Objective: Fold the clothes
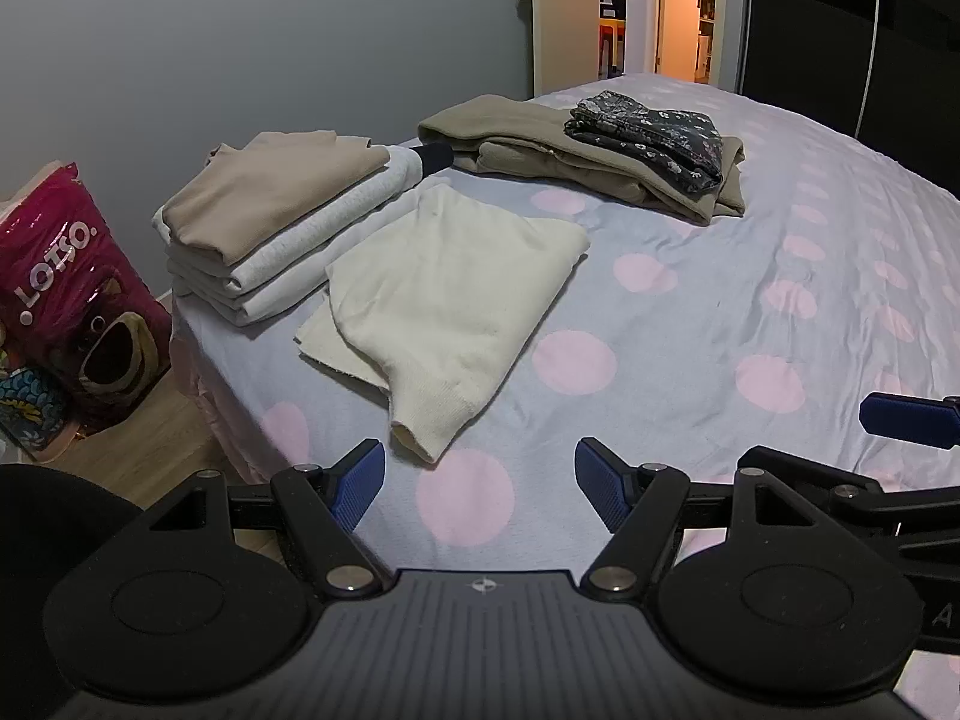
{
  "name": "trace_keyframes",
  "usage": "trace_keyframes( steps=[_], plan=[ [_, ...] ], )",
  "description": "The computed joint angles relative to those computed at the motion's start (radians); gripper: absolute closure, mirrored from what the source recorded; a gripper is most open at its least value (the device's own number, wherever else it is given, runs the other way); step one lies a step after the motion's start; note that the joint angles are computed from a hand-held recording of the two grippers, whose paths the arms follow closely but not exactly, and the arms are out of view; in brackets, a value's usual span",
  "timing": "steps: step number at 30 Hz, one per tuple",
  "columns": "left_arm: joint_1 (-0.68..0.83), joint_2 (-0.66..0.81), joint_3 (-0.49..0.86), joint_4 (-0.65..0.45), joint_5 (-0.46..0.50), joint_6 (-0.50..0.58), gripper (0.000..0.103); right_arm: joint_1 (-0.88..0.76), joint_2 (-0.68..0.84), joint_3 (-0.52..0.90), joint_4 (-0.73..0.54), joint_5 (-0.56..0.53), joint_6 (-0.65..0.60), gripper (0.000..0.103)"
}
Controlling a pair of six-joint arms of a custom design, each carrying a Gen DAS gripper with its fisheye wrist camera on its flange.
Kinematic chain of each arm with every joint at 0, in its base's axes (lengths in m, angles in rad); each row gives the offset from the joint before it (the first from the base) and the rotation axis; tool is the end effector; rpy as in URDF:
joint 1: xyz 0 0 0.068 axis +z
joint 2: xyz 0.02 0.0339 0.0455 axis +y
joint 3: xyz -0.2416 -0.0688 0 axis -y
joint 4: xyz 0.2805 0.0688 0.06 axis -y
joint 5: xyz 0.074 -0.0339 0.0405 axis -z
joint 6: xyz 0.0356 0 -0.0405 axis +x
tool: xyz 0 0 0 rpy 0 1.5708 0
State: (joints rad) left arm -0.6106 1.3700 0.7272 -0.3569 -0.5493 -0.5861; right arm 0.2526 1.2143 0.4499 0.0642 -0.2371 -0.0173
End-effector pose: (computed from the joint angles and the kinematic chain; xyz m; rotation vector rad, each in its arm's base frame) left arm 0.2472 -0.1503 0.1423 -0.1669 2.3710 0.1598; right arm 0.2523 0.0738 0.1191 -0.4308 2.2367 0.3932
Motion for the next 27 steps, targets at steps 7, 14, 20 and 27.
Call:
trace_keyframes(
  steps=[7, 14, 20, 27],
  plan=[
    [-0.013, -0.008, 0.002, -0.018, -0.013, -0.019, 0.034, 0.0, -0.008, 0.0, -0.004, 0.0, -0.003, 0.017],
    [-0.018, -0.01, 0.004, -0.027, -0.02, -0.026, 0.035, -0.012, -0.011, -0.001, -0.013, -0.014, -0.012, 0.017],
    [-0.016, -0.007, 0.008, -0.031, -0.02, -0.027, 0.035, -0.011, -0.012, 0.0, -0.015, -0.013, -0.013, 0.017],
    [-0.02, -0.005, 0.014, -0.045, -0.023, -0.038, 0.035, -0.014, -0.013, 0.002, -0.022, -0.02, -0.016, 0.017]
  ],
)
